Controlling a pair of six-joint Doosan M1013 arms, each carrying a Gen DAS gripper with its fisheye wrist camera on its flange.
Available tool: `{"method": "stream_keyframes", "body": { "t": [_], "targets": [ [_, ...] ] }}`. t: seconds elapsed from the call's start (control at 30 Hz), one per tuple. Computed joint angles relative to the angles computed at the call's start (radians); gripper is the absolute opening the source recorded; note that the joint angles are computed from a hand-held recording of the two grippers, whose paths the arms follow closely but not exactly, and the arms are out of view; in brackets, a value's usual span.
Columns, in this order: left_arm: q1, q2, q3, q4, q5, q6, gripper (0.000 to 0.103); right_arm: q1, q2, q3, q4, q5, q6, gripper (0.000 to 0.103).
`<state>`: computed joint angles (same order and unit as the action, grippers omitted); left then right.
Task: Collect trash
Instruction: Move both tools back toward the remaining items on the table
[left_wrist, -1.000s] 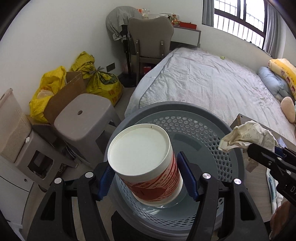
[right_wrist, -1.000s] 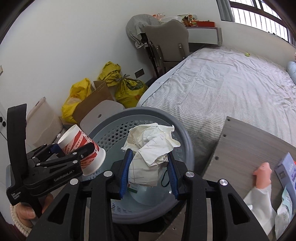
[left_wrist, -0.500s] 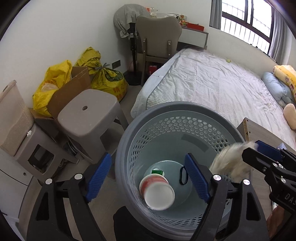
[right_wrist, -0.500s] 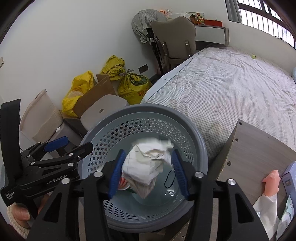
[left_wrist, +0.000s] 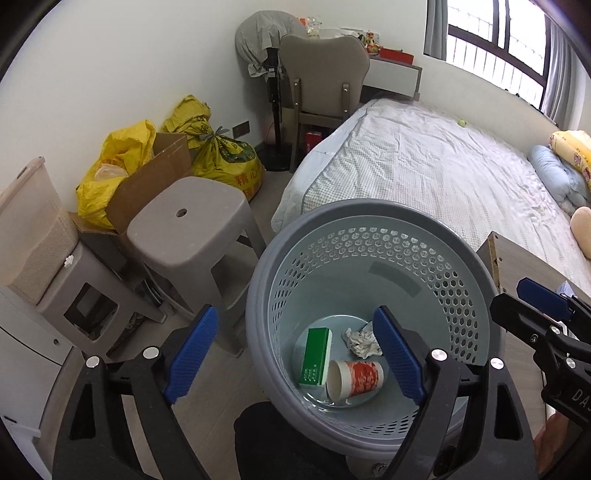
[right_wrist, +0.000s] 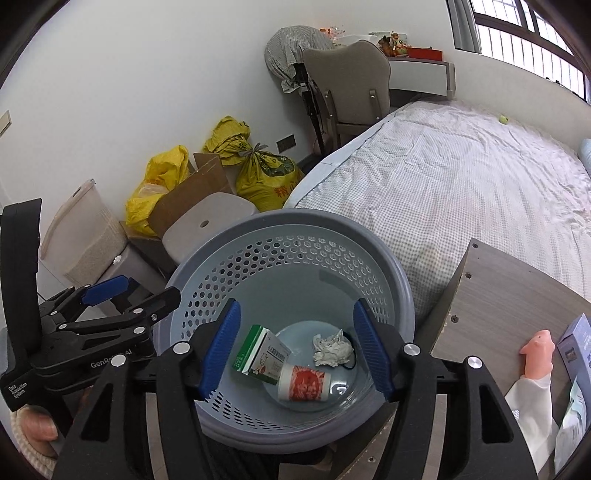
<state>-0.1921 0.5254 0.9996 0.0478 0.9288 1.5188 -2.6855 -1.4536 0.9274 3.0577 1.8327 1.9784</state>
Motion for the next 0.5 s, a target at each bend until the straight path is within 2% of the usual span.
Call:
{"method": "stream_keyframes", "body": {
  "t": [0.3,0.5],
  "targets": [
    [0.0,-0.009,0.01,-0.001,0.007,-0.015,0.086,0.007,-0.012,0.056,-0.047,0.03,0.007,0.062],
    [-0.01,-0.031,0.036,-0.002,-0.017,-0.01,0.089,0.007,-0.029,0.125,-0.077,0.064,0.016,0.063]
  ]
}}
